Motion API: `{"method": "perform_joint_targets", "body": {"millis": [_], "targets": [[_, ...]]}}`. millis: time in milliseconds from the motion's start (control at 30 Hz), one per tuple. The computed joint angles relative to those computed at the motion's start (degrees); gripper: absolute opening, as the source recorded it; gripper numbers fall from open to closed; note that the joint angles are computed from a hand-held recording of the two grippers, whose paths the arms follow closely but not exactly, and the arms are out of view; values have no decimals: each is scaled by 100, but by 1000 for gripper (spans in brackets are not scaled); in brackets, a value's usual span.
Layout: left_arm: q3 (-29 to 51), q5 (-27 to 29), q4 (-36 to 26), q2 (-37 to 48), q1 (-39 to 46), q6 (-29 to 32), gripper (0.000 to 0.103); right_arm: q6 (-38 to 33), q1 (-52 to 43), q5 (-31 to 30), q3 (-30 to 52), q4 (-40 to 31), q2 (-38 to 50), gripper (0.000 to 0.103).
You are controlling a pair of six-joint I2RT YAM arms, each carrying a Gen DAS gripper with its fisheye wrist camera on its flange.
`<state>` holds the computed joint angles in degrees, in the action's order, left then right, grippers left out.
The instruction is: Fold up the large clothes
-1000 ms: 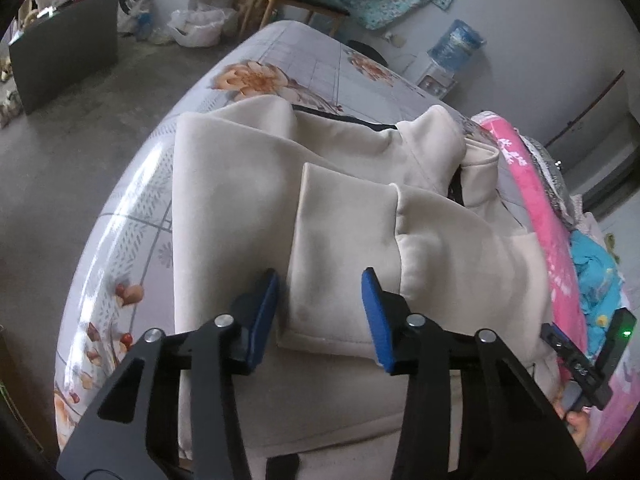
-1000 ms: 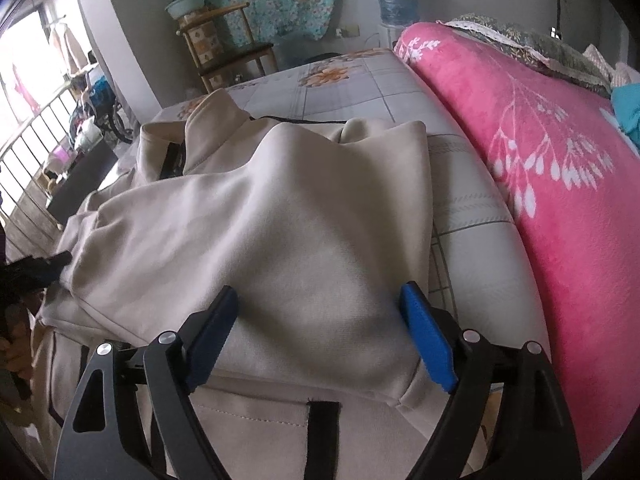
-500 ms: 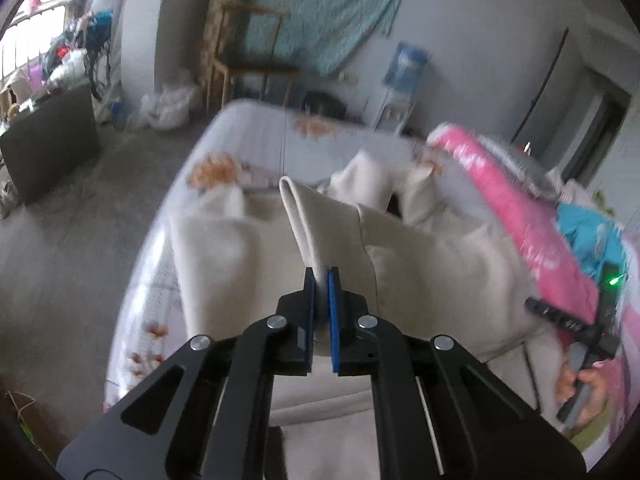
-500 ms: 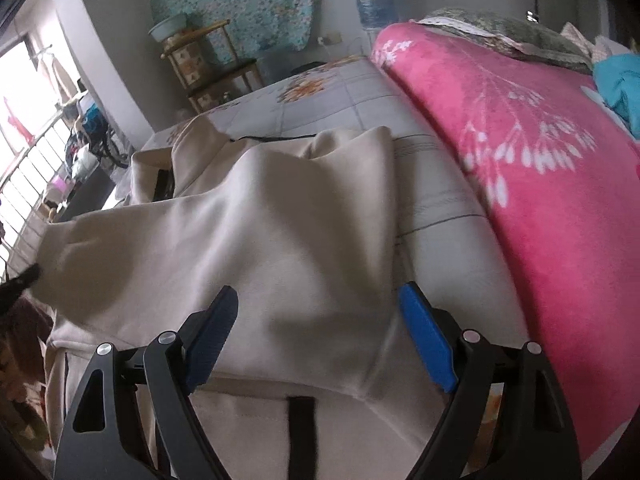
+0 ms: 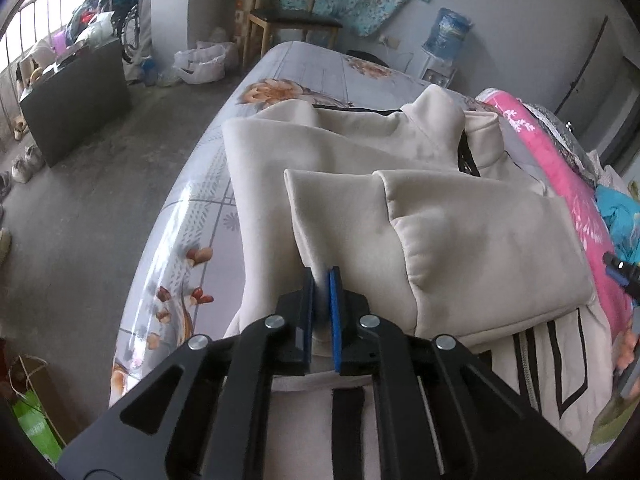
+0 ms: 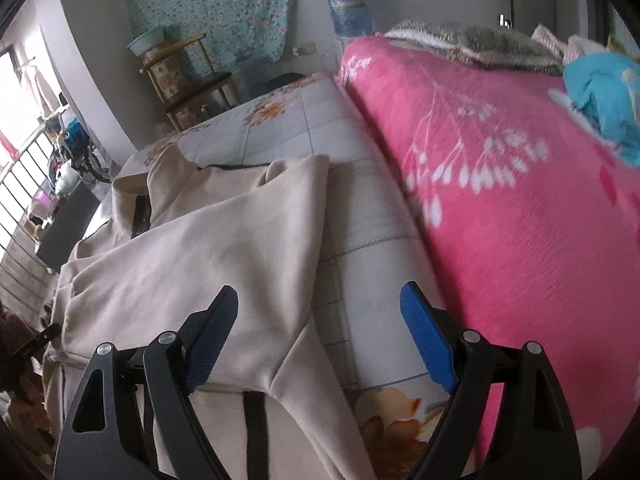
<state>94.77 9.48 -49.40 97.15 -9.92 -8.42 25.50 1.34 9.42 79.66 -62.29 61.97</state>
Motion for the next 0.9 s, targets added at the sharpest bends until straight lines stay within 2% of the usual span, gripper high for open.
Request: {"method": "perform_joint_targets", "body": {"millis": [67, 100, 167, 267, 433, 467, 500, 533, 567, 600, 733, 833, 867, 900], "targets": [[-57, 3, 51, -112, 34, 21, 16, -80, 104, 160, 111, -81, -18, 80], [-90, -20, 94, -168, 21, -4, 19, -146, 270, 324, 182, -148, -32, 73], [-271, 39, 298, -395, 93, -7, 27, -242, 615, 587, 289, -333, -25, 68], [-486, 193, 542, -678, 151, 108, 28, -423, 1406, 1146, 288, -725, -52, 68], [-333, -19, 360, -464, -170, 386, 28, -735, 2233, 1926, -12, -1424, 148, 68], [-312, -95, 355, -398, -264, 430, 28, -762, 2243, 1979, -86, -1494, 195, 61], [-309, -132, 376, -343, -343, 476, 28, -849, 2172, 2029, -176, -1505, 248, 43], [-305, -168, 379, -298, -396, 494, 28, -911, 2080, 1997, -230, -1487, 253, 36], [-267, -185, 349, -228, -433, 507, 27, -995, 1917, 1813, -238, -1433, 201, 12], [-233, -195, 307, -180, -463, 511, 26, -986, 1752, 1682, -153, -1463, 179, 10], [-323, -276, 284, -217, -589, 576, 23, -940, 1503, 1577, -109, -1369, -52, 9], [-502, -369, 395, -281, -640, 626, 23, -1141, 1055, 1238, -560, -1006, -208, 9], [-545, -408, 428, -305, -663, 638, 23, -1149, 1050, 1268, -634, -936, -257, 11], [-534, -422, 412, -307, -671, 649, 23, -1086, 1111, 1365, -636, -945, -311, 17]]}}
